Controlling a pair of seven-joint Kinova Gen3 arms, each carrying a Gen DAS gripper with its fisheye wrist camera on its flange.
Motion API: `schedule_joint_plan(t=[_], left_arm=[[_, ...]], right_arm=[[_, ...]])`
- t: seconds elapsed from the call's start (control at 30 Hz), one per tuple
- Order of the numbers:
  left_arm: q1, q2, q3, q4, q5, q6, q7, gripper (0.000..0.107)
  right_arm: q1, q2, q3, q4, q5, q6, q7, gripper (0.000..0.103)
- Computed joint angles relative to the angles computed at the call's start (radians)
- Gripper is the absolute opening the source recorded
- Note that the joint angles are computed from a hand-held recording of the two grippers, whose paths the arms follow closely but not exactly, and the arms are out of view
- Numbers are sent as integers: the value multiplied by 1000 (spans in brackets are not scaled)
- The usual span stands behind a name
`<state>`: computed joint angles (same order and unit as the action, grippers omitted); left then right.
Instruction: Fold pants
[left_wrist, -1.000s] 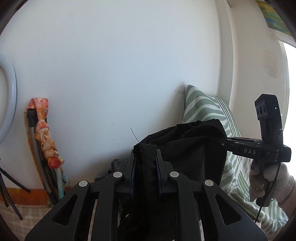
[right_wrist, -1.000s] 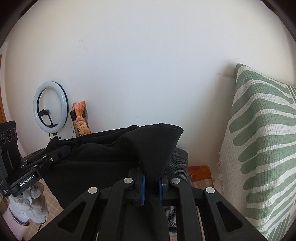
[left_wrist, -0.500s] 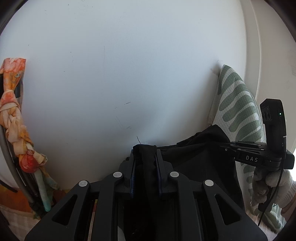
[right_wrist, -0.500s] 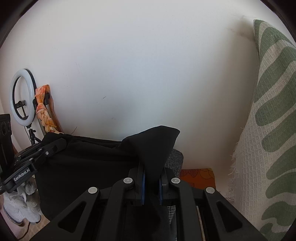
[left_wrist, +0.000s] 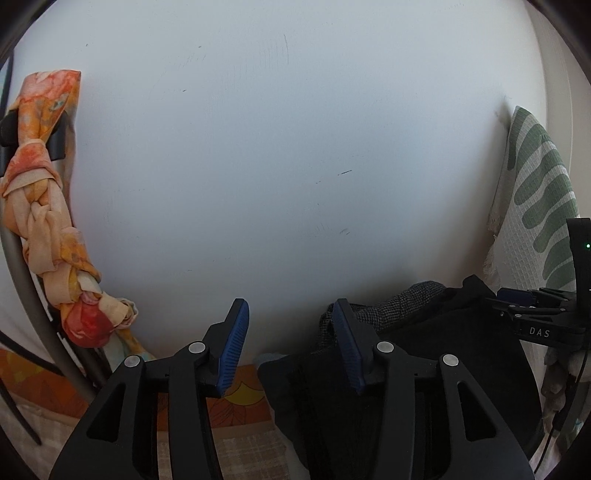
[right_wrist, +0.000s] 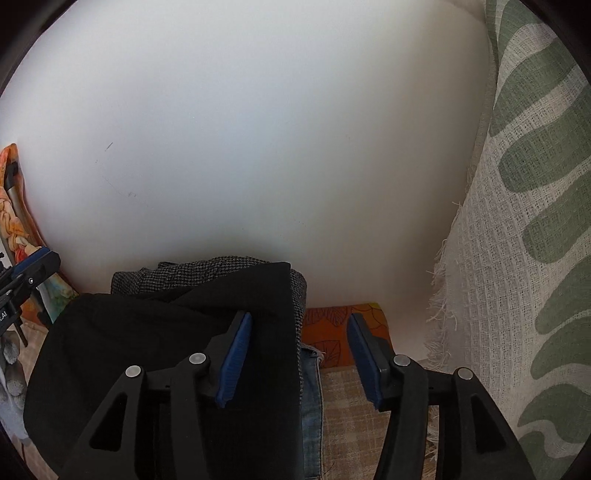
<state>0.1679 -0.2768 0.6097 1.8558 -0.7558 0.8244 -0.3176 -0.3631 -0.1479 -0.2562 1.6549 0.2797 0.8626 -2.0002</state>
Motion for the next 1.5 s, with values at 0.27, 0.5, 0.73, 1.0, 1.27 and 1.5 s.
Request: schedule_joint_plan(t=[0.27, 0.5, 0.73, 1.0, 1.27, 1.5], left_arm=[[9, -66, -19, 17, 104, 13, -122, 52], [47, -177, -96, 13, 280, 20, -268, 64], [-5, -253, -17, -57, 393, 127, -348, 75], [-41, -341, 33, -146, 541, 277, -446, 80], [-84, -462, 49, -225, 670, 423, -524, 80], [-125, -578, 55, -289, 758, 576, -594, 81]], right_arm=[[22, -45, 5, 7, -42, -45, -10, 66], [54, -146, -4, 32, -107, 19, 19, 68], [92, -264, -62, 34, -133, 110, 11, 78], [156, -455, -163, 59, -188, 235, -11, 86], [236, -654, -230, 55, -287, 402, 5, 90], [316, -779, -257, -21, -373, 545, 59, 100]])
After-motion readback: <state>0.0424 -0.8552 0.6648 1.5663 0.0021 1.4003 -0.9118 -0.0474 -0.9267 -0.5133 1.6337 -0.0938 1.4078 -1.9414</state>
